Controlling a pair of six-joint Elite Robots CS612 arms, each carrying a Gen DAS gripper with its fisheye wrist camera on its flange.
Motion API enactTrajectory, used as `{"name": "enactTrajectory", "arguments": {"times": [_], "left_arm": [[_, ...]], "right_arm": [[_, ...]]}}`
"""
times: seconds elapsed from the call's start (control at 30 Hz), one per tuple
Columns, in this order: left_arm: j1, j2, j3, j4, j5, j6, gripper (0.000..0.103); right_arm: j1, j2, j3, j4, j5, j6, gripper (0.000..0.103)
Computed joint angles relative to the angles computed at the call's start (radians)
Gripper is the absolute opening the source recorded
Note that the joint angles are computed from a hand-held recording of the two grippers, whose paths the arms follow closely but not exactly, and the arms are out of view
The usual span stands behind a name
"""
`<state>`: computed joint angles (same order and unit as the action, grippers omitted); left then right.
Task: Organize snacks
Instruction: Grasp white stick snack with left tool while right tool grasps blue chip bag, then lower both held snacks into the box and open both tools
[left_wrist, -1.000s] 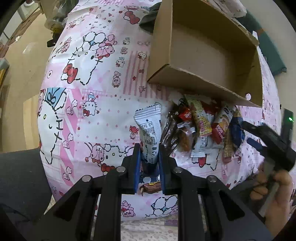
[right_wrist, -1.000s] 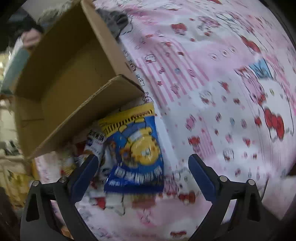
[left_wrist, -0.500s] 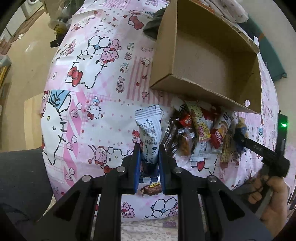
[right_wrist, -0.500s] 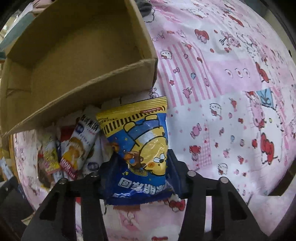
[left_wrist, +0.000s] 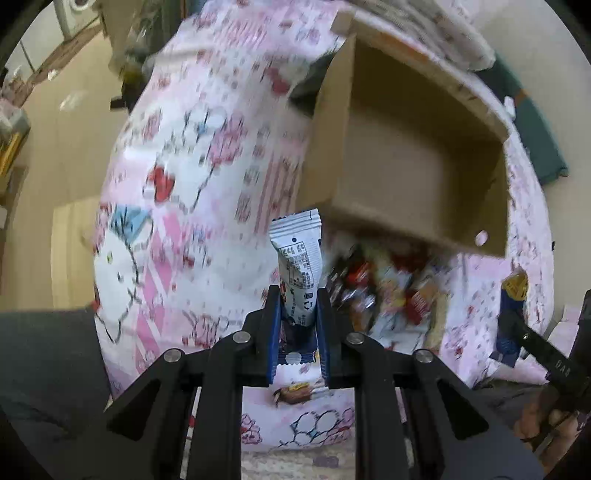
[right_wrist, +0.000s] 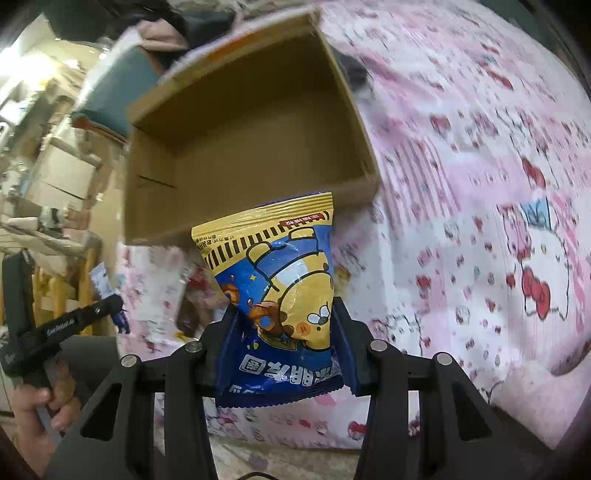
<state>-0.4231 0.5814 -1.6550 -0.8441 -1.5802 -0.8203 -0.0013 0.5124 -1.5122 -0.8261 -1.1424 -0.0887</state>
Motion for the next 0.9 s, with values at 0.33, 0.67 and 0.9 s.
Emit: {"name": "enactTrajectory", "arguments": {"times": [0.33,0.67,0.9], "left_arm": [[0.002,-0.092,0.174,-0.202,0.069,0.135,0.014],[-0.005,-0.143,0.352,-0.341,0.138,0.269,0.014],[-0.005,-0.103,0.367,-0.454,0.136,0.286,0.015]], "right_arm": [[0.007,-0.002,0.099,-0.296,0.099,0.059,0.048],[0.014,-0.029,0.239,-0.456,0.101,0.114,0.048],[0.022,-0.021,0.274,-0.502,0.049,0.129,0.048]]}}
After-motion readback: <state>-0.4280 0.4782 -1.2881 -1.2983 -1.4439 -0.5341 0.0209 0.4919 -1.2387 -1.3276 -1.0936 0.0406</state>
